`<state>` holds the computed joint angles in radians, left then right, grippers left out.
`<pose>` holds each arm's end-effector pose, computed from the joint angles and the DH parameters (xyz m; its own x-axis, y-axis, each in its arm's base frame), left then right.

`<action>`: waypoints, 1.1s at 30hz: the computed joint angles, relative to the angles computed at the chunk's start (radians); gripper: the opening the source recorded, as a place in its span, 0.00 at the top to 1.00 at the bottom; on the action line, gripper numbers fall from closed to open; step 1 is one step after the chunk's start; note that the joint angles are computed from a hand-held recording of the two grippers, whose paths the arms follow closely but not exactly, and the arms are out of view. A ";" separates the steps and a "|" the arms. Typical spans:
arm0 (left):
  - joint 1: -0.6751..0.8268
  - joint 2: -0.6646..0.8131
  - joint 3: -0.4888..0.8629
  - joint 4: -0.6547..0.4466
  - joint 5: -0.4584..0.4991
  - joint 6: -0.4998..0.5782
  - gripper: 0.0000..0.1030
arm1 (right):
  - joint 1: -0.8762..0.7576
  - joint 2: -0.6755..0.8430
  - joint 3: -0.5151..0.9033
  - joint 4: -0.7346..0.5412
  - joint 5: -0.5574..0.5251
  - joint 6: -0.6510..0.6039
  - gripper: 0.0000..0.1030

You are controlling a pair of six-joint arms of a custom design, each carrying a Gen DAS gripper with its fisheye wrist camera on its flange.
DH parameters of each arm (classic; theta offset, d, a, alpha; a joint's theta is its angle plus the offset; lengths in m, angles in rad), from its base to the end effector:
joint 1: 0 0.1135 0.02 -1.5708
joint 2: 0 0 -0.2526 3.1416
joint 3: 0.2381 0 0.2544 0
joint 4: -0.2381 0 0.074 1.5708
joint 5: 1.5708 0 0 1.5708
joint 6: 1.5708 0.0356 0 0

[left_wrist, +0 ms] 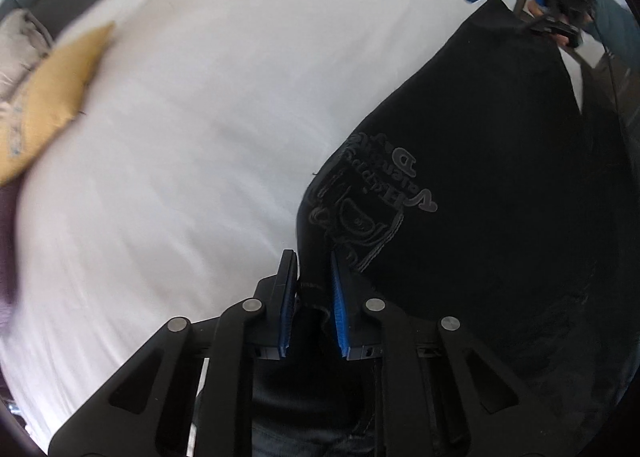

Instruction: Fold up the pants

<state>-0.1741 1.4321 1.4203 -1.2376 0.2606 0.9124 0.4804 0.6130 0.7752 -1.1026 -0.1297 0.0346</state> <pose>0.2616 -0.0553 0.3179 -0.3759 0.8421 -0.3867 0.8906 0.4436 0.1003 0.0973 0.0559 0.2697 -0.7341 -0.3439 -0.5855 -0.5008 0.8565 0.1248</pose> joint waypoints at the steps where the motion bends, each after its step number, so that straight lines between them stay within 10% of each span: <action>1: 0.003 -0.045 -0.046 0.022 -0.007 0.004 0.92 | -0.036 0.025 0.001 -0.003 -0.023 -0.035 0.20; 16: 0.142 -0.349 -0.251 0.104 0.053 0.148 0.94 | -0.114 0.304 0.019 0.009 -0.030 -0.242 0.41; 22: 0.201 -0.430 -0.269 0.091 0.100 0.184 0.94 | -0.075 0.335 0.065 -0.036 0.001 -0.261 0.85; 33: 0.303 -0.509 -0.193 -0.023 0.195 0.207 0.94 | 0.300 0.201 0.151 -0.194 0.298 0.015 0.96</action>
